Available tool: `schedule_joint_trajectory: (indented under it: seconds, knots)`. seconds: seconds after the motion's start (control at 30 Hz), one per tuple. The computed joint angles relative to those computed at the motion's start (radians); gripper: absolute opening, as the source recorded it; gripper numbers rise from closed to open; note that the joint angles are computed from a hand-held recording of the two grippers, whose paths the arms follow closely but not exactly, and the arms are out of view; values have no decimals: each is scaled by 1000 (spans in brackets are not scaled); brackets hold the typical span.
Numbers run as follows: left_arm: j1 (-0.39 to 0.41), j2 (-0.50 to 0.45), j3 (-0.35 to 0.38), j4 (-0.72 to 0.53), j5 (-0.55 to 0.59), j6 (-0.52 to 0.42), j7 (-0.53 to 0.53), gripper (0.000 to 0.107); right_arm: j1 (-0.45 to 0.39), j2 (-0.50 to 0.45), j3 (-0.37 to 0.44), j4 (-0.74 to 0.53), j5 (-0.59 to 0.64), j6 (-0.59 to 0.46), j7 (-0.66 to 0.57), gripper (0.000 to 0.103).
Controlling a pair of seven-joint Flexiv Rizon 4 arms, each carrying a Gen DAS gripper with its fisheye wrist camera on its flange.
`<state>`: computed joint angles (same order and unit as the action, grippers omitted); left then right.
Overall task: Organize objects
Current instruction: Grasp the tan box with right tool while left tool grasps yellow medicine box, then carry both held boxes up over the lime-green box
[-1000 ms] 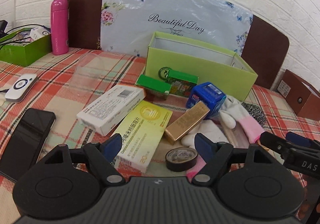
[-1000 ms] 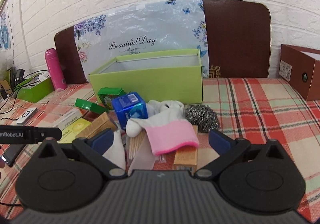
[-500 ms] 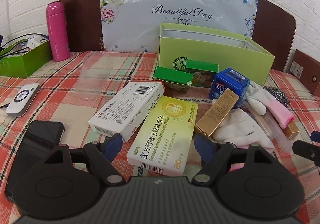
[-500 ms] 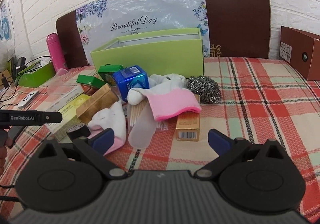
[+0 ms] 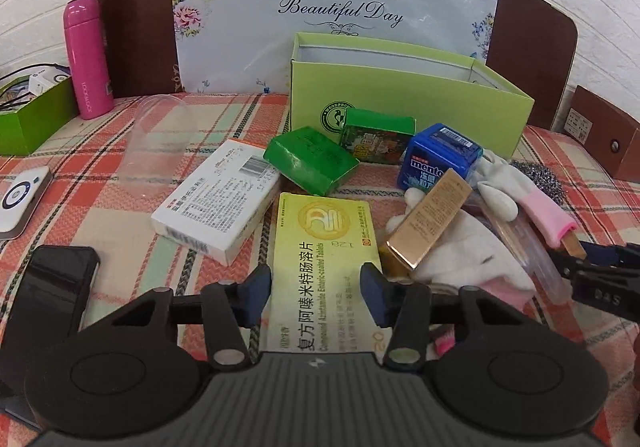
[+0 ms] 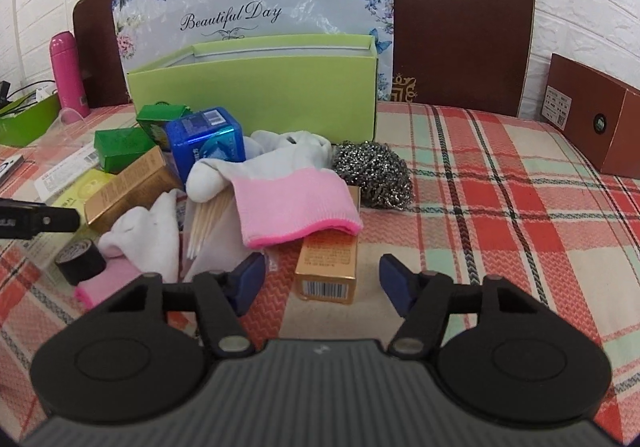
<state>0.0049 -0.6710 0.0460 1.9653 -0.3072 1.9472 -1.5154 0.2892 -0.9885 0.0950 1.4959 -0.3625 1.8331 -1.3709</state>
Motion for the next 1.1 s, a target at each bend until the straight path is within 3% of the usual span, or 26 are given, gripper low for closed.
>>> schedule_joint_trajectory:
  seconds: [0.07,0.17,0.23,0.3,0.37,0.43,0.53,0.8,0.87,1.03,1.1]
  knots:
    - [46,32,-43,56,30,18,-25,38,-21,-11,27,-16,-13,-24,-1,33]
    - [172,76,-153,135,129,33,-83,38,-114,0,133,11,-59,-47,-22,31]
    - [152,86,-130,149,134,39,-100,38,-181,18,197,55,-90,-58,-53,31]
    - [91,73,-73,132,105,49,-97,50,-232,46,233,110,-105,-63,-80,31]
    - [63,53,-52,95,78,43,-98,56,-239,76,218,159,-87,-48,-84,31]
    - [86,31,-73,46,116,20,-111,57,-242,102,206,198,-69,-34,-79,31]
    - [-33,-22,34,-43,15,-30,-44,63,-239,117,195,220,-54,-22,-66,31]
    - [-87,-82,90,-133,-60,-116,-12,71,-208,110,168,211,-55,-8,-47,38]
    - [-145,-116,142,-130,-88,-39,69,73,-197,108,157,208,-53,-5,-43,39]
    - [-44,-14,49,-32,-15,-78,31,69,-195,104,155,197,-61,-7,-38,39]
    - [-96,3,102,4,-37,-79,39,69,-191,99,152,187,-62,-11,-37,39]
